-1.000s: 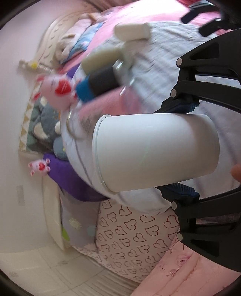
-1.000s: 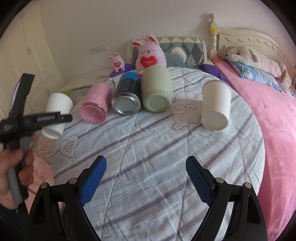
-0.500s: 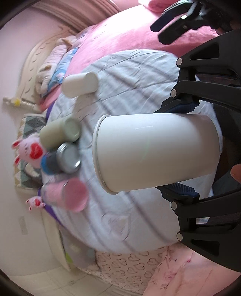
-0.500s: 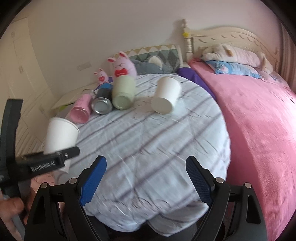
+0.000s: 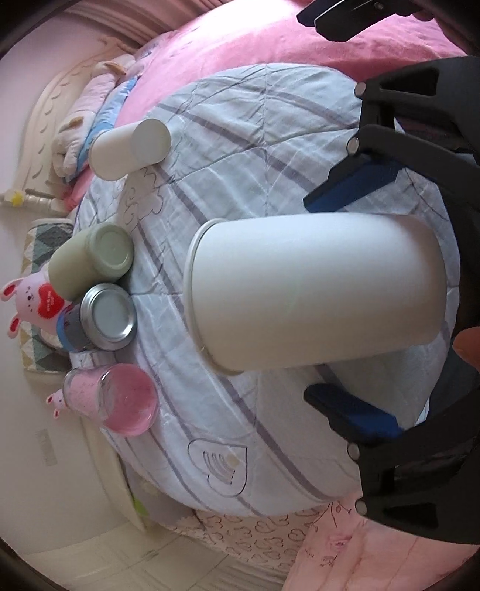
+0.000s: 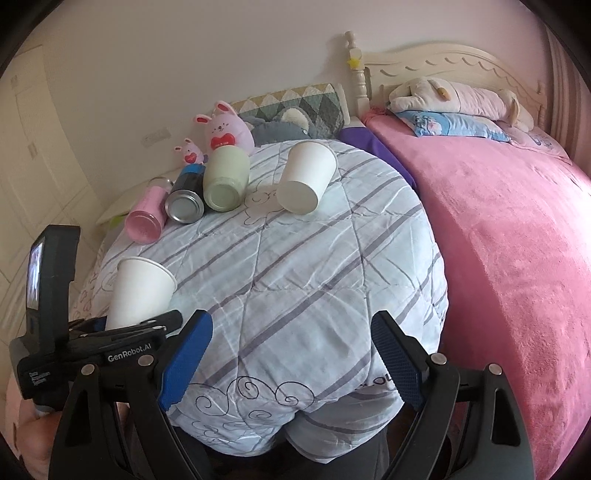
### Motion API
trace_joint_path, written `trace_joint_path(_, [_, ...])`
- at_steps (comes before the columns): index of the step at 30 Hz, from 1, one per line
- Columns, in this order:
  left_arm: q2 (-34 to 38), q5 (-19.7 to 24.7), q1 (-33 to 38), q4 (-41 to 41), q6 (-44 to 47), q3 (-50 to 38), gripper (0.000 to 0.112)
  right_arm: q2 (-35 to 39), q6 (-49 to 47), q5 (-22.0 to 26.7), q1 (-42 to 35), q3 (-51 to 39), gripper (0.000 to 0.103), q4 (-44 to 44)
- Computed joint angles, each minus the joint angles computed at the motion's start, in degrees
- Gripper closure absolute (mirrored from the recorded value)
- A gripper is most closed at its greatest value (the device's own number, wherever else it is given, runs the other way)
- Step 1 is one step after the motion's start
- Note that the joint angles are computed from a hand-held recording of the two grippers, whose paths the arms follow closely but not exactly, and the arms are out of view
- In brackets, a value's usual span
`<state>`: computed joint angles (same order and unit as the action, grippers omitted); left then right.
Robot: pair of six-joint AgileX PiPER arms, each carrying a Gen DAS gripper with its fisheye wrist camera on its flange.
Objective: Flip cup upright
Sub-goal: 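Carry the white cup forward and set it on the quilt, open left gripper, then withdraw the left gripper while moving the right gripper toward the white cup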
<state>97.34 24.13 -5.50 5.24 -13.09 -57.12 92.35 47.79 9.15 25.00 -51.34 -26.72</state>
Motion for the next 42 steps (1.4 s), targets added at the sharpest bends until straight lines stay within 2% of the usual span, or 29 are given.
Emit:
trace_joint_path(7, [-1.35, 1.17, 1.33, -3.03, 3.86, 0.60, 0.016, -0.33, 3.40, 0.99, 1.38, -0.43, 0.015, -3.08])
trace_joint_path(9, [-3.18, 1.01, 2.28, -5.36, 6.65, 1.88, 0.013, -0.69, 5.60, 1.54, 1.92, -0.57, 0.015, -5.13])
trace_joint_path(17, [-14.38, 1.29, 9.99, -15.62, 19.76, 8.99, 0.012, -1.12, 5.53, 3.58, 4.75, -3.03, 0.015, -4.42])
trace_joint_path(25, [-25.67, 1.54, 20.16, -15.08, 23.83, 15.56, 0.010, 1.14, 11.39, 6.97, 12.65, -7.53, 0.015, -9.06])
trace_joint_path(28, [-28.44, 2.27, 25.00, -18.34, 28.82, 17.20, 0.010, 2.44, 13.03, 8.51, 16.13, -9.46, 0.015, -10.76])
trace_joint_path(35, [-35.68, 2.41, 33.07, -20.55, 32.80, 22.78, 0.010, 4.02, 17.85, 11.86, 22.38, -11.52, 0.015, -15.76])
trace_joint_path(42, [-37.99, 3.35, 35.25, -22.23, 34.77, 23.78, 0.010, 3.84, 19.03, 13.26, 24.46, -12.00, 0.015, -17.11])
